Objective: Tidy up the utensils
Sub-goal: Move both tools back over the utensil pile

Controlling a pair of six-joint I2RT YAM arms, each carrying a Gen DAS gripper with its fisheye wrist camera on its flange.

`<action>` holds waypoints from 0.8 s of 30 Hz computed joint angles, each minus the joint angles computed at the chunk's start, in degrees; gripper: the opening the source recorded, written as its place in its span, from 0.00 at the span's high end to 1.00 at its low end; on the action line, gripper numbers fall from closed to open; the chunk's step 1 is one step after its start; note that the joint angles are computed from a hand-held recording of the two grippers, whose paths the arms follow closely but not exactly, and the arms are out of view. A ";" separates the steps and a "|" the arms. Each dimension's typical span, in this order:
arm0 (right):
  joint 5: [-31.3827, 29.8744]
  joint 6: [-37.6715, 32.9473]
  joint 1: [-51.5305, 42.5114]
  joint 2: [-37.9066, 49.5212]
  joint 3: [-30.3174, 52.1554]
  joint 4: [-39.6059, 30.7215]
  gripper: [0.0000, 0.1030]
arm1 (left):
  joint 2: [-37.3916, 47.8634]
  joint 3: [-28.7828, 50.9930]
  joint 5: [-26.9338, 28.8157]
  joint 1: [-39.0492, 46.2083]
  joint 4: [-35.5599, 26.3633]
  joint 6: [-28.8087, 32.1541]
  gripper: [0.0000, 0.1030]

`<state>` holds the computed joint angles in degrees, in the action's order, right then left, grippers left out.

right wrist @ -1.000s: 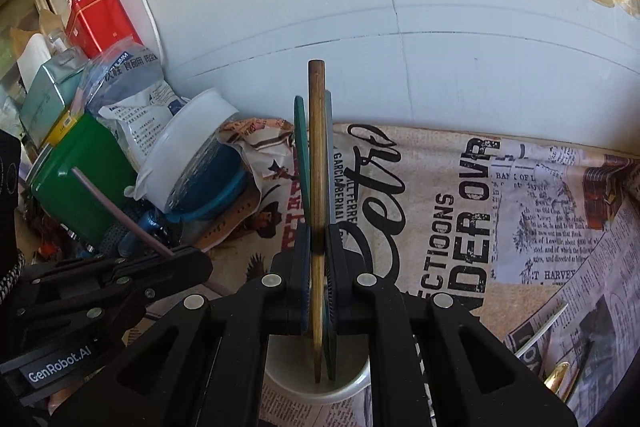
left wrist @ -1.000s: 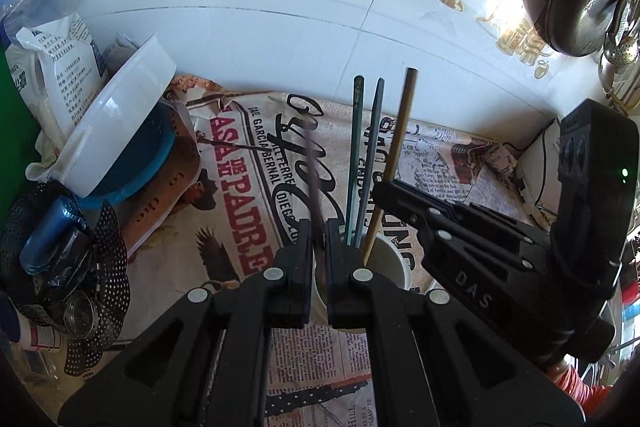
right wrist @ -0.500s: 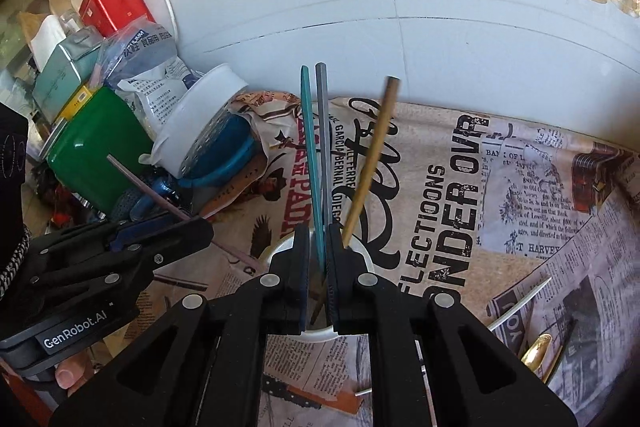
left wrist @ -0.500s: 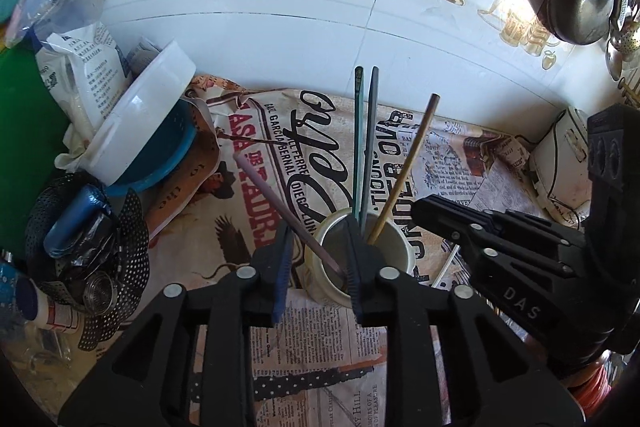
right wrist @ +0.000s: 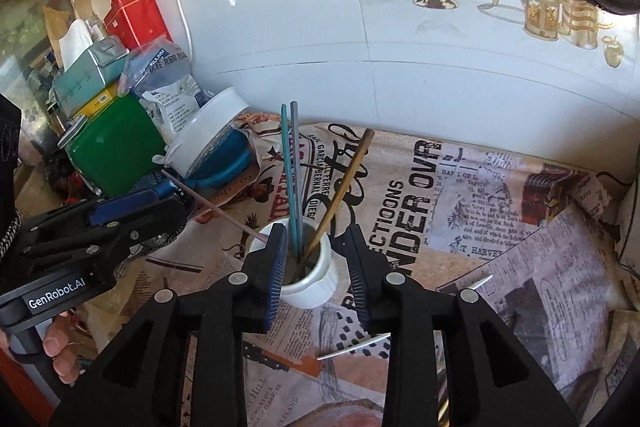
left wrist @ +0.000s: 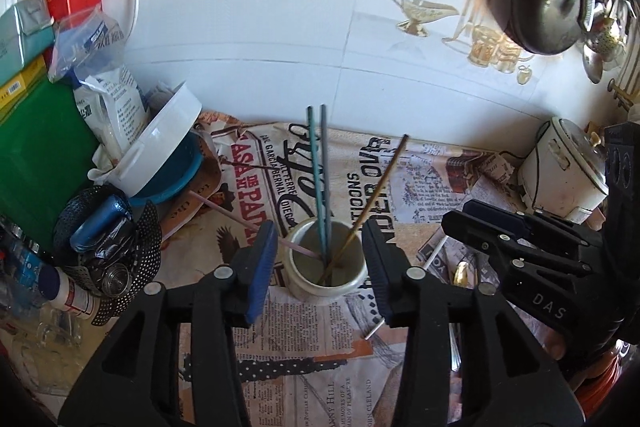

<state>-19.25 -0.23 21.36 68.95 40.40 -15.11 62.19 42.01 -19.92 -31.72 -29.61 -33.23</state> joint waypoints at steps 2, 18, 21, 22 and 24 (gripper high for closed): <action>-0.66 -1.50 -1.86 -2.27 -0.59 -1.27 0.70 | 0.69 1.10 -1.87 -3.14 -0.69 -1.71 0.55; -9.47 -15.02 -24.53 -8.00 -5.80 -9.20 0.66 | 19.12 8.95 -2.07 -15.96 4.49 -8.44 0.52; -10.32 -17.97 -29.17 -5.16 -6.69 -9.22 0.66 | 23.71 9.89 -0.65 -17.05 6.23 -9.36 0.52; -10.20 -18.84 -30.44 -3.97 -7.06 -8.97 0.66 | 25.16 10.12 -0.34 -17.35 6.75 -9.57 0.52; -9.64 -20.53 -32.75 -0.94 -7.67 -8.10 0.66 | 28.30 10.81 -0.21 -18.17 7.39 -9.95 0.52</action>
<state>-28.89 -20.76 -11.39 68.01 32.73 -23.21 90.48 52.82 -20.13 -49.89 -22.22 -43.18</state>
